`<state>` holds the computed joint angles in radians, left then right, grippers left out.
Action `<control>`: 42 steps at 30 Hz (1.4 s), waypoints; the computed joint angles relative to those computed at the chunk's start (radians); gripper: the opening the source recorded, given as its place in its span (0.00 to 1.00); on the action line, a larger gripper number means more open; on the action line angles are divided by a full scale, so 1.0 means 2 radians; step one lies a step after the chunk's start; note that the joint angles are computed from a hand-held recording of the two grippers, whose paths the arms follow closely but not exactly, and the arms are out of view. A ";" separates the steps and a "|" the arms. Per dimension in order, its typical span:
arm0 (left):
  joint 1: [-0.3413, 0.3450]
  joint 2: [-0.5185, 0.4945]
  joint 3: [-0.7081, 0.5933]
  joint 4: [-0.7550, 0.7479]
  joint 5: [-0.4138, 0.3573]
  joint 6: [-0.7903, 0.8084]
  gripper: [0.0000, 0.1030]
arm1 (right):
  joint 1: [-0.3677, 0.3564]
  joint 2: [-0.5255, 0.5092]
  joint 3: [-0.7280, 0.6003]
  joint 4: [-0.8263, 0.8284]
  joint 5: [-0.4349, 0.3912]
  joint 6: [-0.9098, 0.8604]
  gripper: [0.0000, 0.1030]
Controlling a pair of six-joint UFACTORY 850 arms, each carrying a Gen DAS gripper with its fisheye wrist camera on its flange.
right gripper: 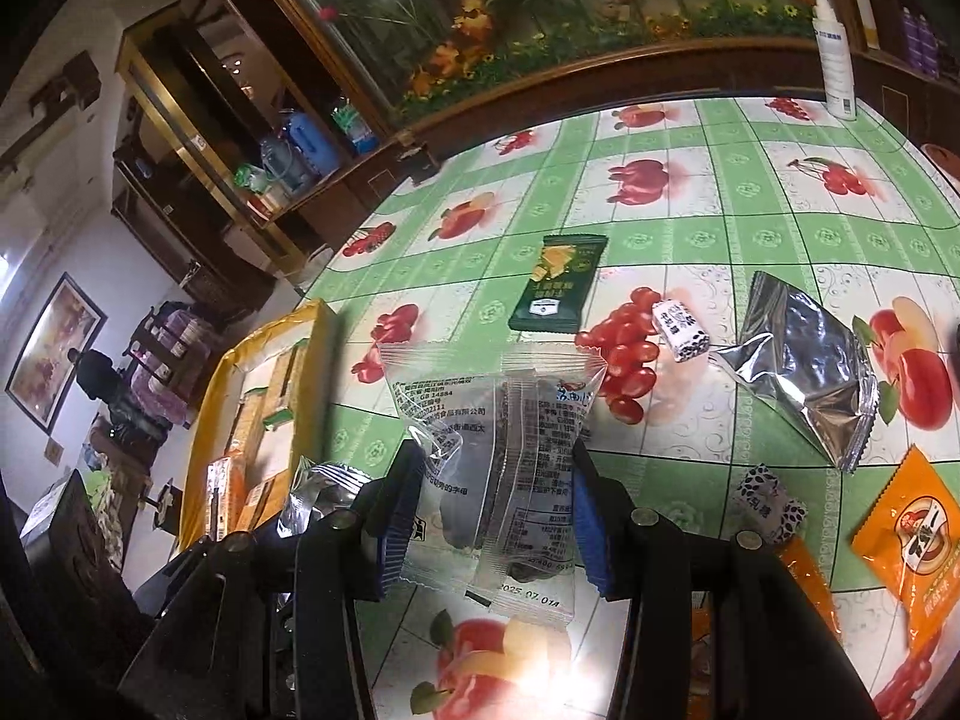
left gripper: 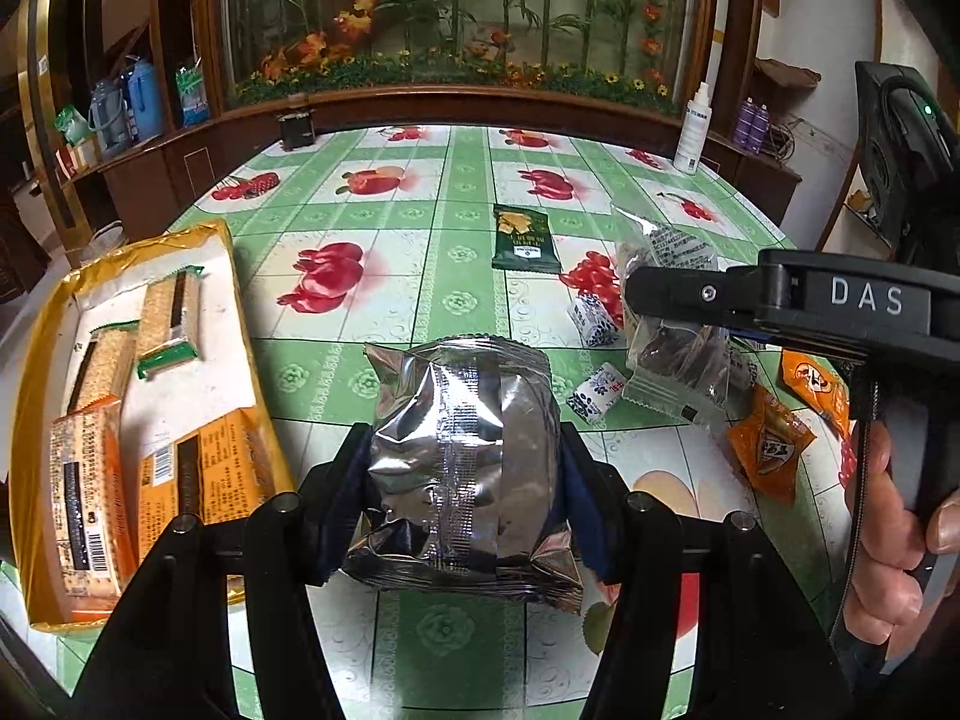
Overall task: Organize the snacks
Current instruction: 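Carry the silver pack with the left gripper while the right carries the clear bag to the tray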
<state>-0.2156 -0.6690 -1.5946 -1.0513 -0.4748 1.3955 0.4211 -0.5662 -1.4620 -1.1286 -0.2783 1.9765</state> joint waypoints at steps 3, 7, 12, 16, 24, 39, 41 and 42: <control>0.001 0.002 0.001 -0.005 0.002 0.004 0.56 | 0.002 0.000 0.000 -0.016 0.002 0.012 0.46; 0.003 0.004 0.003 -0.014 0.004 0.011 0.56 | 0.003 0.000 0.000 -0.031 0.004 0.023 0.46; 0.005 0.008 0.006 -0.022 0.007 0.018 0.56 | 0.004 0.000 0.000 -0.047 0.008 0.037 0.46; 0.008 0.011 0.008 -0.032 0.008 0.025 0.56 | 0.004 0.001 0.001 -0.062 0.016 0.052 0.46; 0.016 0.011 0.004 -0.044 0.009 0.030 0.56 | 0.006 -0.004 -0.005 -0.059 0.030 0.048 0.46; 0.041 0.001 -0.015 -0.065 0.004 0.019 0.57 | 0.015 -0.038 -0.055 0.055 0.044 -0.072 0.46; 0.048 -0.003 -0.021 -0.063 0.003 0.010 0.57 | 0.017 -0.048 -0.071 0.091 0.044 -0.113 0.46; 0.051 -0.005 -0.024 -0.063 0.003 0.007 0.57 | 0.017 -0.053 -0.080 0.113 0.044 -0.137 0.46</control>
<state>-0.1132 -0.6790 -1.6431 -1.1774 -0.4679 1.4093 0.4560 -0.6720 -1.6223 -0.9016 -0.1911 1.7020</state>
